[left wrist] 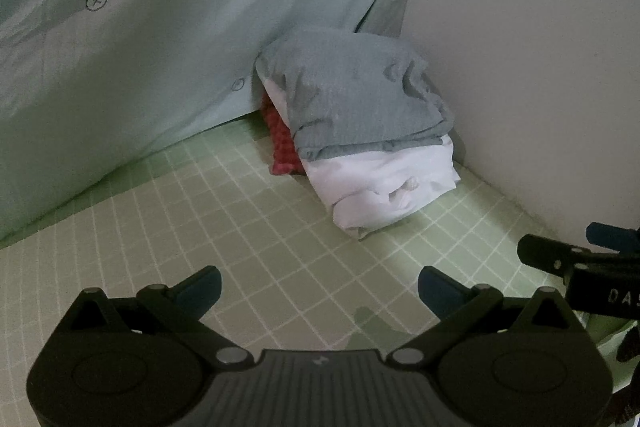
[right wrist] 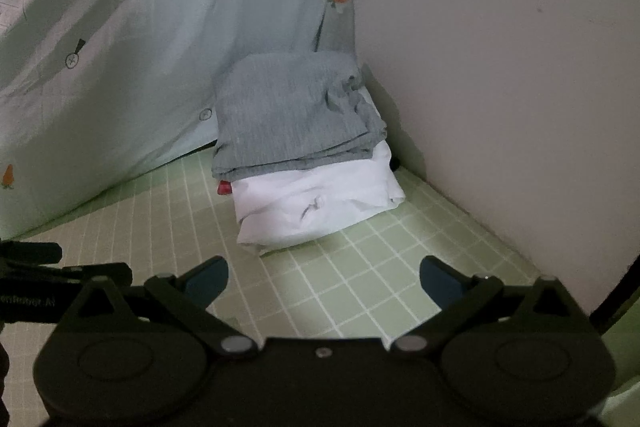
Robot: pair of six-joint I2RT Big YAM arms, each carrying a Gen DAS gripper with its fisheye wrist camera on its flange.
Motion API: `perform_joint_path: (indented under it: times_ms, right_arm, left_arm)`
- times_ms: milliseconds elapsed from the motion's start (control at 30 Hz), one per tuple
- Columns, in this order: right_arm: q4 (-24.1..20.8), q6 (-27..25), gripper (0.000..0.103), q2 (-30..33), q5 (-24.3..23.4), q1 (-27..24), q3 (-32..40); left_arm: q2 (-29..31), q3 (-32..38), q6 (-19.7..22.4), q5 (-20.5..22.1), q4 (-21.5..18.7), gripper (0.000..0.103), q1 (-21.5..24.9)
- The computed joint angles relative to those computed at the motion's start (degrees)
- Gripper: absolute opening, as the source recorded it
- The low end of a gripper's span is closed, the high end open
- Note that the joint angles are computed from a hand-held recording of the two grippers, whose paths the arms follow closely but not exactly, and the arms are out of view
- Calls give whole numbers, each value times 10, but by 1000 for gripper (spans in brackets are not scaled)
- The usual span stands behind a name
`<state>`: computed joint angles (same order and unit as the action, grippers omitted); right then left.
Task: Fold clothes
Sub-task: 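Release the sweatpants with both grippers and withdraw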
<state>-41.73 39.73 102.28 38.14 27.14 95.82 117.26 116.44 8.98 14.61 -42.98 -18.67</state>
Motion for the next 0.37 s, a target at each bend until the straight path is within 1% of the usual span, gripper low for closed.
perform_joint_path:
  times_ms: [367]
  right_arm:
    - [-3, -5, 103, 5, 0, -3, 9]
  left_arm:
    - [-2, -2, -6, 3, 3, 103, 2]
